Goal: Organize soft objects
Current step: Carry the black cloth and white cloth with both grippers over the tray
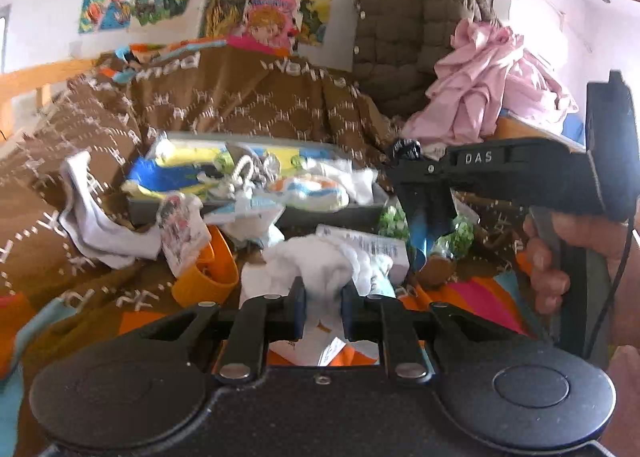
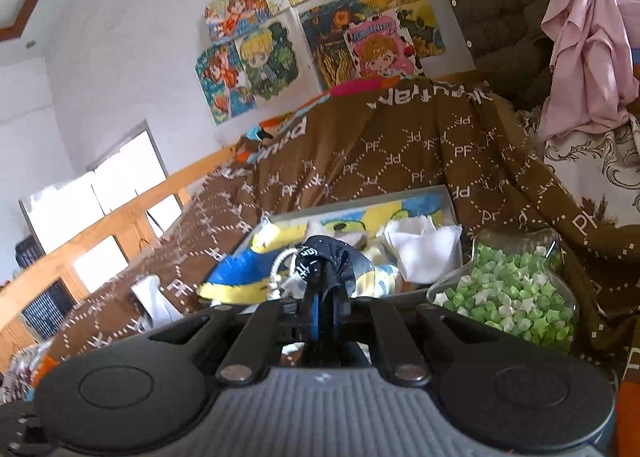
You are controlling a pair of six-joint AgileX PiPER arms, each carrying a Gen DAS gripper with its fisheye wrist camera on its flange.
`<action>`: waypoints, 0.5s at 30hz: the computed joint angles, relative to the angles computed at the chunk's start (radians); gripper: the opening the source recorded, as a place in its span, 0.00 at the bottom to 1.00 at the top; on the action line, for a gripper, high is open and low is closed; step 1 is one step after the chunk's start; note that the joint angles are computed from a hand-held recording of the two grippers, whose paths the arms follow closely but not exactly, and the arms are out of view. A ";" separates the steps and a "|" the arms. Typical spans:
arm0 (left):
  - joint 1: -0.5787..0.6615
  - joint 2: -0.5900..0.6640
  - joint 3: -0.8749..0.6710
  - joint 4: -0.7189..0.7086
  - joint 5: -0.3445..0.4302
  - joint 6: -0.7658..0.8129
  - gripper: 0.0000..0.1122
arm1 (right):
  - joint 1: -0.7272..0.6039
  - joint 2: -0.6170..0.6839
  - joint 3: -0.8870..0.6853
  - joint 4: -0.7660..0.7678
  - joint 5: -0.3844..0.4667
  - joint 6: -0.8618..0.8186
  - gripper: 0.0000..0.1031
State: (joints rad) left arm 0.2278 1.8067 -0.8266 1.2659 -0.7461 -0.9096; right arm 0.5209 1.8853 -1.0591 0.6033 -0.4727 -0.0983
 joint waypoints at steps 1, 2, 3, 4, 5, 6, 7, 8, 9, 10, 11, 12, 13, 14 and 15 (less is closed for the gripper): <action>0.015 -0.014 0.017 -0.010 -0.033 0.009 0.15 | -0.002 -0.005 0.012 -0.033 -0.015 0.038 0.07; 0.032 -0.026 0.024 -0.005 -0.072 -0.001 0.15 | -0.003 -0.012 0.023 -0.058 -0.028 0.067 0.07; 0.040 -0.041 0.028 -0.004 -0.090 -0.013 0.15 | -0.006 -0.017 0.032 -0.083 -0.040 0.096 0.07; 0.044 -0.058 0.032 -0.009 -0.097 -0.021 0.15 | -0.010 -0.023 0.041 -0.113 -0.050 0.129 0.07; 0.044 -0.077 0.031 -0.009 -0.096 -0.036 0.15 | -0.013 -0.025 0.046 -0.128 -0.057 0.147 0.07; 0.040 -0.092 0.027 -0.007 -0.091 -0.055 0.15 | -0.016 -0.028 0.050 -0.144 -0.064 0.168 0.07; 0.035 -0.106 0.022 -0.004 -0.083 -0.075 0.15 | -0.020 -0.030 0.053 -0.158 -0.069 0.187 0.07; 0.031 -0.117 0.011 0.005 -0.074 -0.097 0.15 | -0.023 -0.032 0.055 -0.171 -0.074 0.205 0.07; 0.023 -0.126 -0.004 0.018 -0.063 -0.123 0.15 | -0.028 -0.032 0.055 -0.184 -0.078 0.224 0.07; 0.015 -0.132 -0.022 0.028 -0.050 -0.146 0.14 | -0.032 -0.031 0.055 -0.195 -0.083 0.238 0.07; 0.006 -0.137 -0.043 0.041 -0.039 -0.172 0.14 | -0.035 -0.030 0.054 -0.206 -0.090 0.252 0.07; -0.003 -0.139 -0.066 0.054 -0.028 -0.198 0.14 | -0.037 -0.029 0.054 -0.212 -0.099 0.260 0.07; -0.011 -0.138 -0.091 0.065 -0.019 -0.222 0.14 | -0.039 -0.027 0.054 -0.214 -0.112 0.264 0.07; -0.022 -0.130 -0.125 0.081 -0.008 -0.256 0.14 | -0.038 -0.024 0.054 -0.206 -0.126 0.259 0.07; -0.027 -0.118 -0.164 0.106 -0.006 -0.305 0.14 | -0.040 -0.019 0.050 -0.195 -0.135 0.249 0.07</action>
